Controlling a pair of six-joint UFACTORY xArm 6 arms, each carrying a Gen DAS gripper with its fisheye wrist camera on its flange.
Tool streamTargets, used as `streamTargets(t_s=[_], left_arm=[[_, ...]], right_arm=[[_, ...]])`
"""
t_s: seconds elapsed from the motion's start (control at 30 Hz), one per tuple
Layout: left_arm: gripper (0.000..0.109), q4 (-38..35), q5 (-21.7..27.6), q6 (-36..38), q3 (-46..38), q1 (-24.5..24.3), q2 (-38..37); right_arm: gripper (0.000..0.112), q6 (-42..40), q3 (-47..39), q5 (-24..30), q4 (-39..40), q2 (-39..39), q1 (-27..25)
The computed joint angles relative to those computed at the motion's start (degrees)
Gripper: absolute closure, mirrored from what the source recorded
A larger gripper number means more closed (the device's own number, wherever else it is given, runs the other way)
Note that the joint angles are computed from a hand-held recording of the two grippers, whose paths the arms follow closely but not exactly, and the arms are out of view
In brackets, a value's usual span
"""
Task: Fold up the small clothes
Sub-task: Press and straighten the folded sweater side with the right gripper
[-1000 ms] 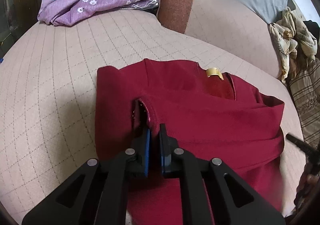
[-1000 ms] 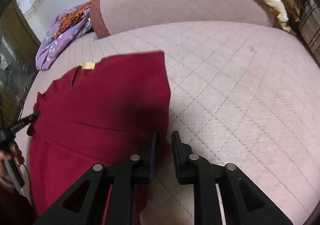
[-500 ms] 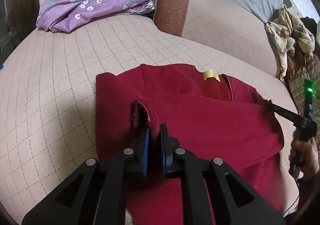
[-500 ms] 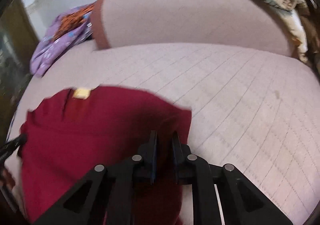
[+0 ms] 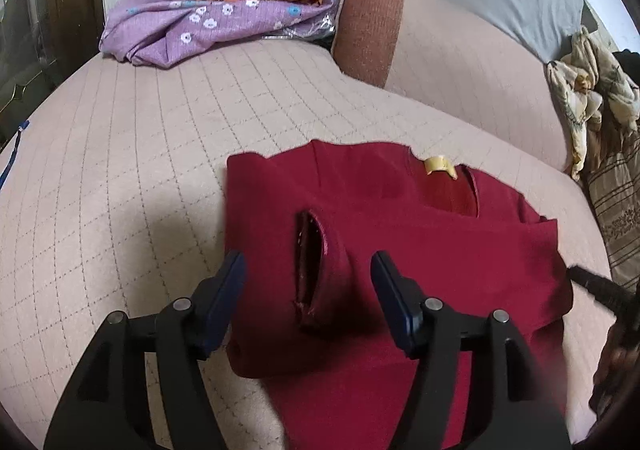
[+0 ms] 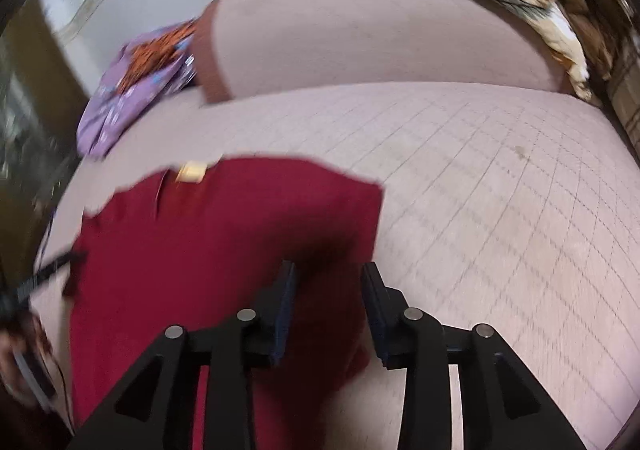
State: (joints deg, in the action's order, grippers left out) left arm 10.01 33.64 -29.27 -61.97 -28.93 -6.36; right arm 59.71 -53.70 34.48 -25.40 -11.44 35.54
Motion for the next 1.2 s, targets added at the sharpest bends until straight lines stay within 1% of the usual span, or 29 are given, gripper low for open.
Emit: streamTargets(t_s=[0.07, 0.1, 0.13, 0.17, 0.23, 0.27, 0.3, 0.4, 0.47, 0.57, 0.6, 0.67, 0.73, 0.8, 0.83, 0.9, 0.97, 1.03, 1.07, 1.13, 1.2], left_arm=[[0.045, 0.56, 1.19, 0.06, -0.19, -0.33, 0.35], [0.045, 0.80, 1.90, 0.27, -0.35, -0.58, 0.45], [0.045, 1.64, 2.79, 0.25, -0.59, -0.85, 0.57], [0.044, 2.84, 3.48, -0.06, -0.82, -1.07, 0.69], [0.043, 4.32, 3.70, -0.65, -0.90, -1.26, 0.78], [0.042, 4.41, 3.71, -0.76, -0.93, -1.25, 0.87], [0.042, 4.24, 3.82, -0.79, -1.16, -1.22, 1.16], [0.039, 5.20, 3.85, -1.64, -1.41, -1.25, 1.72], [0.038, 5.83, 4.14, -1.97, -1.57, -1.36, 2.03], [0.036, 6.07, 4.36, -2.11, -1.90, -1.33, 2.51], [0.036, 6.03, 4.41, -2.06, -2.03, -1.31, 2.64], [0.035, 6.14, 4.51, -2.03, -2.27, -1.26, 2.93], [0.034, 6.28, 4.36, -2.09, -2.41, -1.15, 3.26], [0.033, 6.20, 4.51, -2.11, -2.65, -1.03, 3.64], [0.032, 5.92, 4.49, -1.98, -2.71, -0.90, 3.76], [0.032, 5.57, 4.48, -1.98, -2.70, -0.78, 3.73], [0.032, 5.69, 4.58, -2.11, -2.58, -0.80, 3.51], [0.032, 5.84, 4.64, -2.23, -2.64, -0.85, 3.53], [0.032, 5.96, 4.62, -2.34, -2.60, -0.86, 3.51], [0.032, 6.42, 4.52, -2.64, -2.52, -0.92, 3.55], [0.031, 7.20, 4.31, -3.31, -2.38, -1.02, 3.57]], right_arm=[[0.082, -1.82, -0.27, 1.88, 0.91, 1.22, 1.21], [0.082, -1.73, -0.85, 4.51, 0.68, 2.19, 2.05], [0.077, -0.85, -0.54, 6.21, -0.21, 2.62, 2.56], [0.079, -1.06, 0.66, 5.51, 1.08, 2.08, 2.57], [0.076, -0.31, 2.31, 4.02, 2.30, 0.49, 2.33], [0.075, 0.06, 2.24, 4.45, 2.55, -0.16, 2.37], [0.075, 1.20, 2.05, 4.69, 1.65, -0.77, 2.61], [0.073, 3.98, 0.78, 2.61, -2.09, -0.95, 2.66], [0.069, 4.00, -3.44, 2.64, -3.83, 2.25, 2.55], [0.069, 1.66, -9.62, 3.64, -4.81, 8.18, 2.69], [0.069, 0.81, -9.06, 3.15, -4.37, 8.00, 2.31], [0.069, -1.09, -11.39, 2.32, -2.21, 11.63, 1.30], [0.069, -0.80, -12.58, 3.48, -2.04, 13.69, 0.71], [0.064, -0.72, -13.67, 3.87, -1.88, 15.85, -0.21], [0.062, 1.33, -13.15, 2.15, -3.85, 15.96, -0.74], [0.062, 1.09, -13.30, 2.44, -2.75, 15.75, -1.00], [0.062, 0.79, -12.97, 4.30, -1.37, 14.21, -0.41], [0.062, 0.88, -10.52, 3.73, -0.75, 11.25, 0.48], [0.062, 1.75, -8.63, 3.34, -1.35, 9.15, 1.31], [0.059, 4.22, -5.79, 4.62, -3.62, 5.91, 3.17], [0.059, 5.55, -3.24, 5.58, -4.12, 4.09, 4.31]])
